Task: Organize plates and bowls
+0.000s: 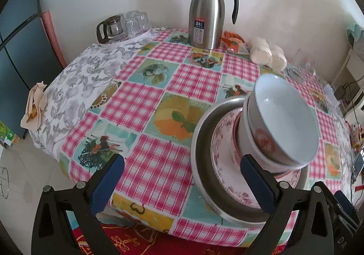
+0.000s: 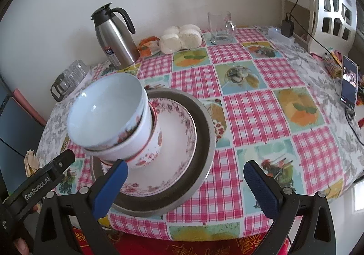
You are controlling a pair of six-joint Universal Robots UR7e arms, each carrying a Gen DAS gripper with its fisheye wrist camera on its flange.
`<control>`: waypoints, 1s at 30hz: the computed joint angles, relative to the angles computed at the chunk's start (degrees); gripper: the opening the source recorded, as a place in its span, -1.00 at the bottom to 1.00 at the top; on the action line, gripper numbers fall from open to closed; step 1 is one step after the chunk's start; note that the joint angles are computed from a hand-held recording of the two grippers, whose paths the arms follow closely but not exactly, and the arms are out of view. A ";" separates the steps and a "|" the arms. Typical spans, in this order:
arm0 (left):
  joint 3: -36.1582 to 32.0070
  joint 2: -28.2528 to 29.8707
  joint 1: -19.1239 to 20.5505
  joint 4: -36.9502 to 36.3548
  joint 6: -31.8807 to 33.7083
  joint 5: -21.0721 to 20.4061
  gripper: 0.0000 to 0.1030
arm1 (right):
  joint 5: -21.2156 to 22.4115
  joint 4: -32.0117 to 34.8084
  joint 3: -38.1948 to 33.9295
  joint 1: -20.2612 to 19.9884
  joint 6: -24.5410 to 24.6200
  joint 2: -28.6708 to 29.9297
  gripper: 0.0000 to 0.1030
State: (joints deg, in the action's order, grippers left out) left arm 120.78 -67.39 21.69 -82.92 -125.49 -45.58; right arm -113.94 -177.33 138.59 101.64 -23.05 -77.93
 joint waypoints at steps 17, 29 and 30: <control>2.89 2.09 0.62 -7.04 6.66 -5.71 0.97 | -3.46 -3.35 3.64 -3.11 -2.10 1.36 1.00; 4.41 2.73 0.29 -10.02 8.29 -7.98 0.97 | -4.61 -5.08 5.54 -4.62 -3.19 1.81 1.00; 4.52 2.78 0.18 -10.20 8.34 -8.12 0.97 | -4.58 -5.28 5.72 -4.72 -3.31 1.77 1.00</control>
